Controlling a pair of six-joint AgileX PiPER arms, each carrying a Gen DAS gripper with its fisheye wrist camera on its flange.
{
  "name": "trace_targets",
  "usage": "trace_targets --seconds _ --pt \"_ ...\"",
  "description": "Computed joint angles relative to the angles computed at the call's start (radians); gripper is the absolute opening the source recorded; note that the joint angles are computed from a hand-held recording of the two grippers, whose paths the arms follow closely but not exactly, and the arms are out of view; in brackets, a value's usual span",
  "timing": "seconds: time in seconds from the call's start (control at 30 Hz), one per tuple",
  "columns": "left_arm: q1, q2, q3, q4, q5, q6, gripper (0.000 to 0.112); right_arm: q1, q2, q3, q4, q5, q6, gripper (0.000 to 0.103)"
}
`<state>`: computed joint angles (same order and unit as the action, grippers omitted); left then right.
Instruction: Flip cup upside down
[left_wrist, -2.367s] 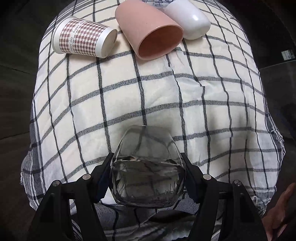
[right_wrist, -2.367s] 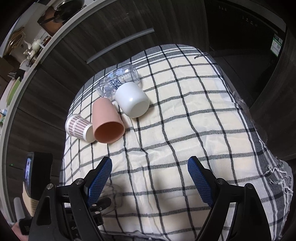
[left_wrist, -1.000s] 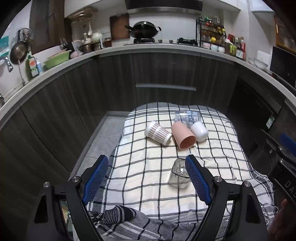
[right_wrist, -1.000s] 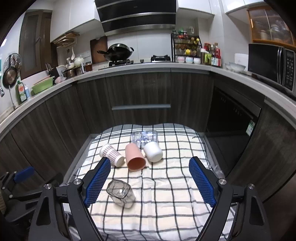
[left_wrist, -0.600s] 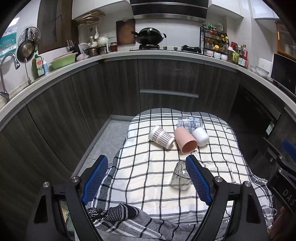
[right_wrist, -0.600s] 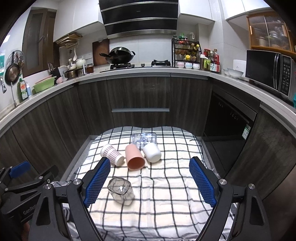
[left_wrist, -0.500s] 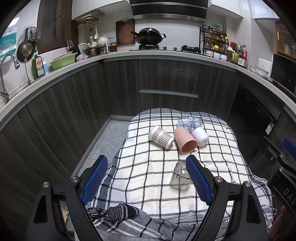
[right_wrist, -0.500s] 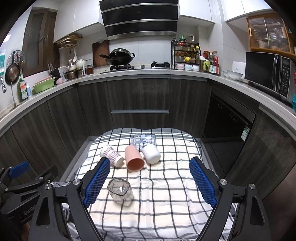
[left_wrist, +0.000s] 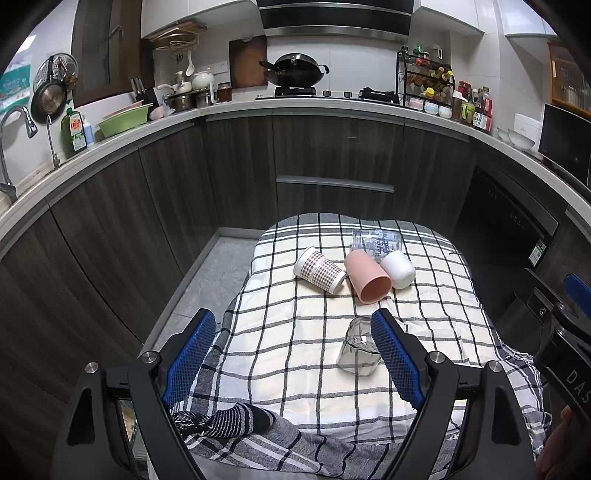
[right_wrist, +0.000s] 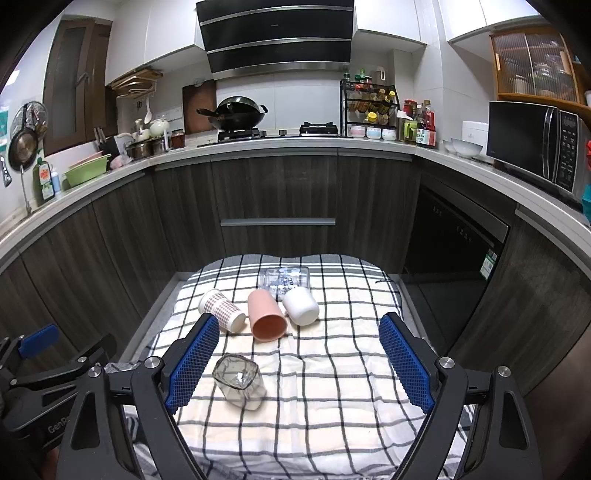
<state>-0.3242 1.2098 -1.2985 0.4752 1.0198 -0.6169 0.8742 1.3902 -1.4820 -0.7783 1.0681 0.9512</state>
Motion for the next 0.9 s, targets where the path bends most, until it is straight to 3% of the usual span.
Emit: trace_targets --seconds 0.9 --pt "0.025 -0.001 0.013 -0.038 0.000 0.024 0.087 -0.005 0.000 -0.001 0.007 -0.003 -0.005 0.088"
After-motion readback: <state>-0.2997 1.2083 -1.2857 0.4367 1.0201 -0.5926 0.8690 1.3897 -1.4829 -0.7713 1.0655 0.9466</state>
